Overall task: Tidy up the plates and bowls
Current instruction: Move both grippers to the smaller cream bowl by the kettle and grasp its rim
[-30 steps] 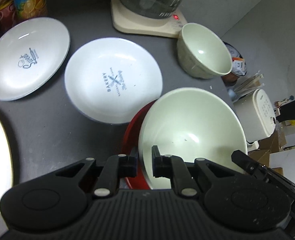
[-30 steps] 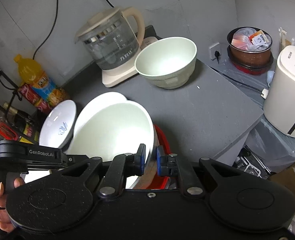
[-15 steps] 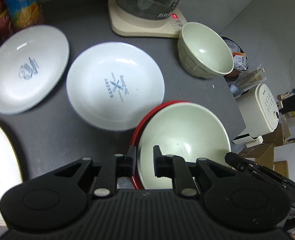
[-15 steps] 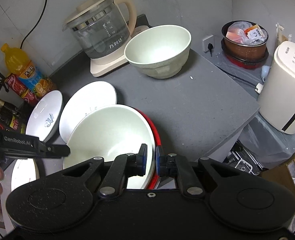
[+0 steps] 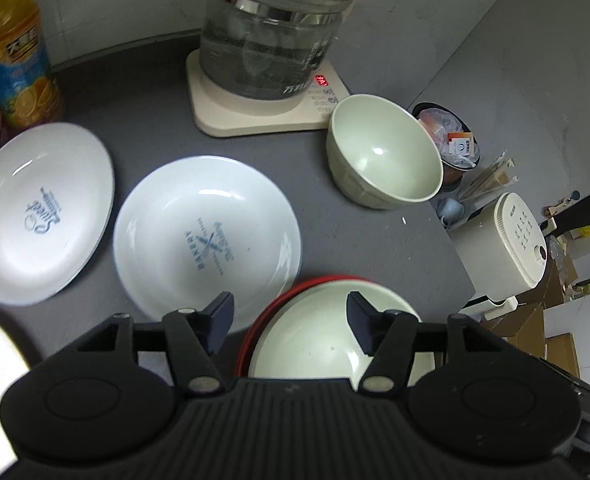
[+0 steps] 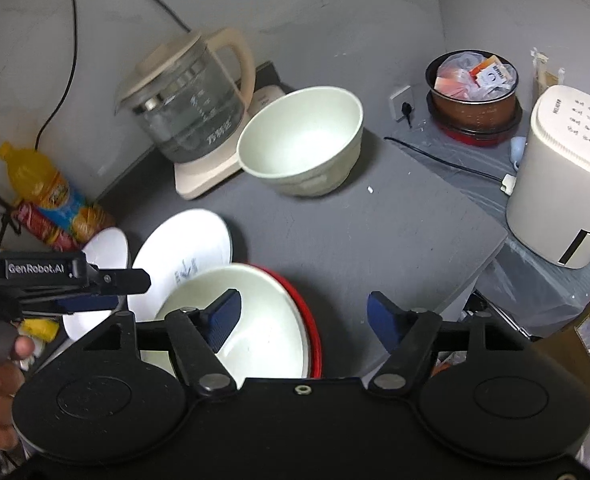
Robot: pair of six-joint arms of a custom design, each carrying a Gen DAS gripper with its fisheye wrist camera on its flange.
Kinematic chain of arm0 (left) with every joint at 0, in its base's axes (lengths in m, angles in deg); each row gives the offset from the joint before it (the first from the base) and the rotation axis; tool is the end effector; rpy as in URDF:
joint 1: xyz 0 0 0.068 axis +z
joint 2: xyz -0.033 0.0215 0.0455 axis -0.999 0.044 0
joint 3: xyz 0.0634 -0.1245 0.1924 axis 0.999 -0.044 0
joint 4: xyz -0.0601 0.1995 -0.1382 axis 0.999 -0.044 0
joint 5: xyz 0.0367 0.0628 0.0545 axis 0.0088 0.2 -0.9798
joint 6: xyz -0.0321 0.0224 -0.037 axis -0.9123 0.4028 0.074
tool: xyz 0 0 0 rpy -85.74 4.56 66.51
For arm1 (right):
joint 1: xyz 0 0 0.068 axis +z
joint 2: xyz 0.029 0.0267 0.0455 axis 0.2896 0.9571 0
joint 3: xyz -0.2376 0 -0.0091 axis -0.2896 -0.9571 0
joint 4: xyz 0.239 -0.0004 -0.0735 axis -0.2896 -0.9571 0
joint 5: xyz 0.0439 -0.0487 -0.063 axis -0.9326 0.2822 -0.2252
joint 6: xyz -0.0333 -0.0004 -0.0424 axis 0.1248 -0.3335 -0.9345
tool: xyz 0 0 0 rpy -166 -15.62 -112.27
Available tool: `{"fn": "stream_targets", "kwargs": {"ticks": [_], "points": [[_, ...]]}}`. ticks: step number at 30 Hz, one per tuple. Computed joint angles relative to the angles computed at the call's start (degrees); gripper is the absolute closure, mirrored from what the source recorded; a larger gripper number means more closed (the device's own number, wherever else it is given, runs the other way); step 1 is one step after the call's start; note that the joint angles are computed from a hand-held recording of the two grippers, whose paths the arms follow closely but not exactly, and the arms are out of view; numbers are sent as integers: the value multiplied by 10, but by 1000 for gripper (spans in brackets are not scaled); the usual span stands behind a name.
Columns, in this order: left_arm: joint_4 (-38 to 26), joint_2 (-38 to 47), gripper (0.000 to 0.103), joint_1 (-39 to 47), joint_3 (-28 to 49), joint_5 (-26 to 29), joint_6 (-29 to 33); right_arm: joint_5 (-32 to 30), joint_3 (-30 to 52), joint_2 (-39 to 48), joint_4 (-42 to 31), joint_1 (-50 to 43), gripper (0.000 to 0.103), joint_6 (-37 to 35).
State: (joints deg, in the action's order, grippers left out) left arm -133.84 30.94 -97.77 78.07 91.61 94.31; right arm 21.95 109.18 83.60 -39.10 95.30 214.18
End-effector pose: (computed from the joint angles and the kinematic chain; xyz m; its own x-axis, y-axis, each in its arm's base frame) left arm 0.2701 -0.0633 0.2881 -0.8072 0.4602 -0.3696 0.5680 0.7760 -0.2743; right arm 0.0661 0.2140 0.2691 -0.5068 0.6959 -0.5089 0.6120 0.7061 0.3561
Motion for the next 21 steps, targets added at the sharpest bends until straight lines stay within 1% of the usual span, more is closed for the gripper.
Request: {"fn": "stream_targets", "kwargs": {"ticks": [6, 11, 17, 21], "points": [[35, 26, 42, -35, 15, -1, -35, 13, -19, -26, -32, -30, 33, 13], [63, 56, 42, -69, 41, 3, -74, 29, -51, -64, -34, -68, 33, 14], [102, 105, 42, -104, 81, 3, -125, 41, -102, -124, 6, -136, 33, -47], [124, 146, 42, -121, 105, -7, -150, 30, -154, -176, 66, -207, 33, -125]]}}
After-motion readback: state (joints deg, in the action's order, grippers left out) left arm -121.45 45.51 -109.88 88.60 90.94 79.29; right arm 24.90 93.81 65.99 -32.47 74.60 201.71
